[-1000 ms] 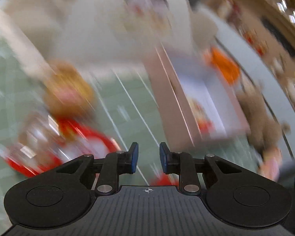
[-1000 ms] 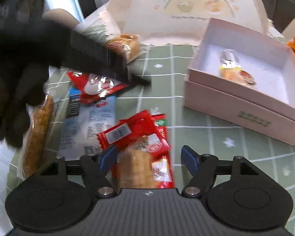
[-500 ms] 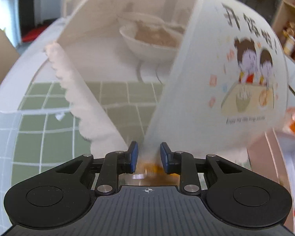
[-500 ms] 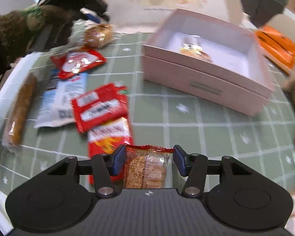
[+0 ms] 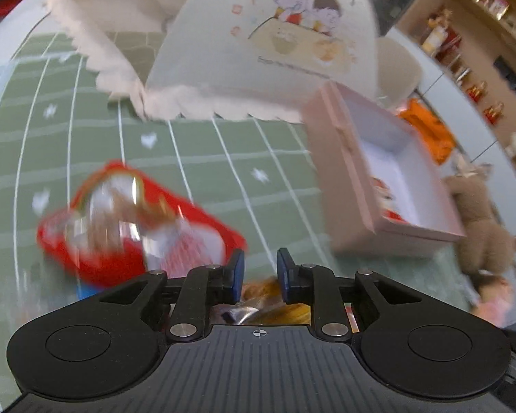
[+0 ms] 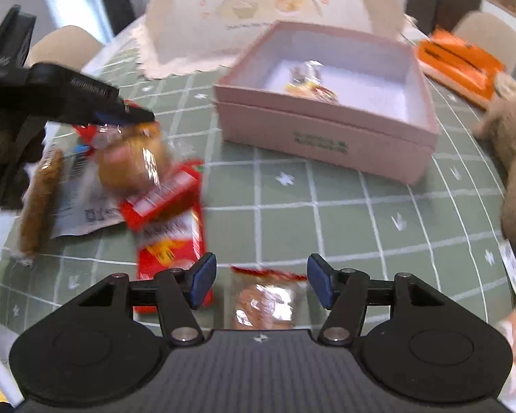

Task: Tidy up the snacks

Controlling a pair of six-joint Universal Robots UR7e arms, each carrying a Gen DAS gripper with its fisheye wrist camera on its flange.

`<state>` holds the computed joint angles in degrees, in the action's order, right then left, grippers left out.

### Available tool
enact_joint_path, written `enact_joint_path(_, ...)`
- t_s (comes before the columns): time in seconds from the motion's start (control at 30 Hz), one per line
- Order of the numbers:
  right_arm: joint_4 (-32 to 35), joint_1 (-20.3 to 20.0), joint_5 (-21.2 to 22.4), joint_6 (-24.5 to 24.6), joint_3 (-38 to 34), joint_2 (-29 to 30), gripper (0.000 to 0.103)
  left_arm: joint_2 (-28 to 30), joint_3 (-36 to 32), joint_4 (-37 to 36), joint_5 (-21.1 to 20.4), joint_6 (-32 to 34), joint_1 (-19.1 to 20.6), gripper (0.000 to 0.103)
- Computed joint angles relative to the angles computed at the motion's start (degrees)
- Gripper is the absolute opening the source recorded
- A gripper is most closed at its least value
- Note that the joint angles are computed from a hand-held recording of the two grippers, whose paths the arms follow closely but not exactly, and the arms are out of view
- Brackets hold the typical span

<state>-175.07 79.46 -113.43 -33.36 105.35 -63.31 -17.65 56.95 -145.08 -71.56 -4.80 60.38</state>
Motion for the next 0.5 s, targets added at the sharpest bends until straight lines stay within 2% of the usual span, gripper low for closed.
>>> enact_joint_path(0.1, 0.3, 0.6, 2.3, -3.6, 0.0, 0.0, 0.065, -6.4, 11.5, -9.0, 1.3, -3.8, -1.3, 0.024)
enact_joint_path(0.17, 0.7, 0.9, 4.3, -6.2, -0.1, 0.0, 0.067, -9.5, 17.0, -13.3, 6.3, -5.2, -2.6, 0.024)
enact_joint_path(0.2, 0.9, 0.9, 5.4, -7.3, -0.1, 0.1, 0.067, -11.2, 19.9, -15.2, 10.7, -6.2, -3.4, 0.024)
enact_joint_path(0.27, 2.0, 1.2, 6.1, -8.1, -0.5, 0.4, 0.067, -12.7, 22.4, -15.2, 17.8, -8.8, -4.5, 0.024)
enact_joint_path(0.33, 3.3, 1.2, 6.2, -8.2, -0.9, 0.6, 0.067, -14.1, 24.6, -13.9, 22.7, -13.0, -4.8, 0.024)
enact_joint_path(0.4, 4.0, 1.1, 6.1, -8.5, -0.8, 0.5, 0.067, -14.7, 26.4, -14.5, 25.0, -16.3, -4.6, 0.024)
enact_joint_path(0.5, 3.8, 0.8, 5.5, -9.4, 0.4, -0.6, 0.067, -13.9, 25.8, -14.3, 25.8, -17.8, -4.0, 0.026)
